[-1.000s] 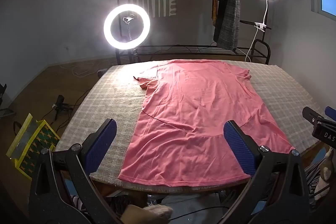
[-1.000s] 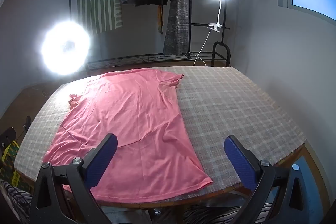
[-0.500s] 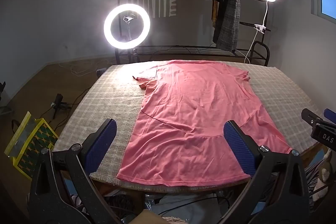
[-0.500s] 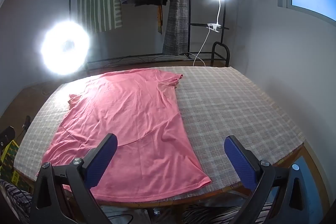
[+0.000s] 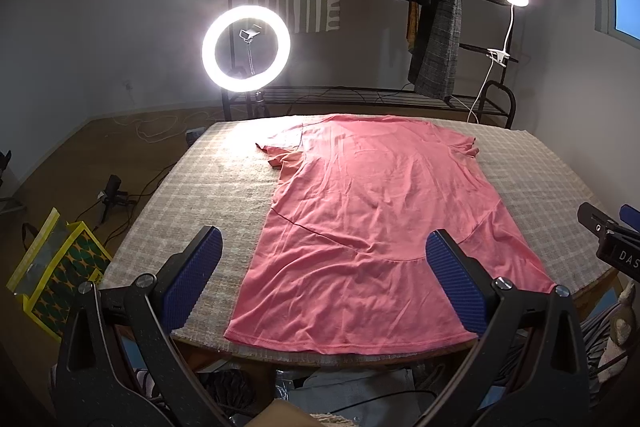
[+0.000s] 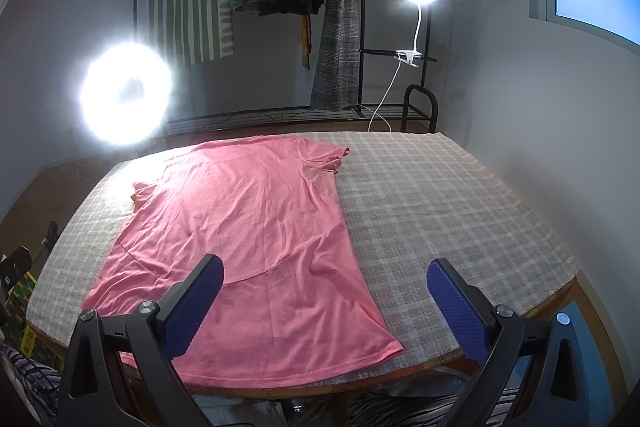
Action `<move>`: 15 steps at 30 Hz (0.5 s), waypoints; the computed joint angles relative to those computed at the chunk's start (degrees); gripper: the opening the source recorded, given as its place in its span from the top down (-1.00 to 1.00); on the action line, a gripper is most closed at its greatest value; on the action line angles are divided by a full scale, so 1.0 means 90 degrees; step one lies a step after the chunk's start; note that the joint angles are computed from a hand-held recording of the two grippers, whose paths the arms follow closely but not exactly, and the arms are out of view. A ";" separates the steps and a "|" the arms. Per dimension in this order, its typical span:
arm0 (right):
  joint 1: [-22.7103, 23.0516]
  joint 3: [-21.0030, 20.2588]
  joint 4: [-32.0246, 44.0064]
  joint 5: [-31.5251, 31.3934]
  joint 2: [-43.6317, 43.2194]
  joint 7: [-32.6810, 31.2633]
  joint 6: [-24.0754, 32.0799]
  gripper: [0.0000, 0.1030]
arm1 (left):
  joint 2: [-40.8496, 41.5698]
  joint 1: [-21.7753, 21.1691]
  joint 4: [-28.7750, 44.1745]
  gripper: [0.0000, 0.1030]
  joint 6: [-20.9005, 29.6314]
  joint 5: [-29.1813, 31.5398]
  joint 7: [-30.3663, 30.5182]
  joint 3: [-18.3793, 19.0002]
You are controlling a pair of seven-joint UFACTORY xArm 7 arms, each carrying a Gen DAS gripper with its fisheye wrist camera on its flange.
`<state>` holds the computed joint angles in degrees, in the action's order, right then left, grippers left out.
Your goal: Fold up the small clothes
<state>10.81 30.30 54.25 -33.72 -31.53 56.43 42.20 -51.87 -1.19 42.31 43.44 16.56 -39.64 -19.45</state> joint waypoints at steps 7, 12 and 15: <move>0.0006 0.0012 0.0052 -0.0032 0.0040 0.0006 0.0013 -0.99 | -0.0019 -0.0008 -0.0023 -1.00 -0.0018 0.0006 0.0005 0.0019; 0.0014 0.0017 0.0093 -0.0049 0.0060 0.0011 0.0043 -0.99 | -0.0011 -0.0007 -0.0004 -1.00 -0.0016 0.0006 0.0018 0.0018; 0.0025 0.0007 0.0097 -0.0049 0.0063 0.0014 0.0044 -0.99 | -0.0009 -0.0007 0.0002 -1.00 -0.0006 0.0003 0.0016 0.0012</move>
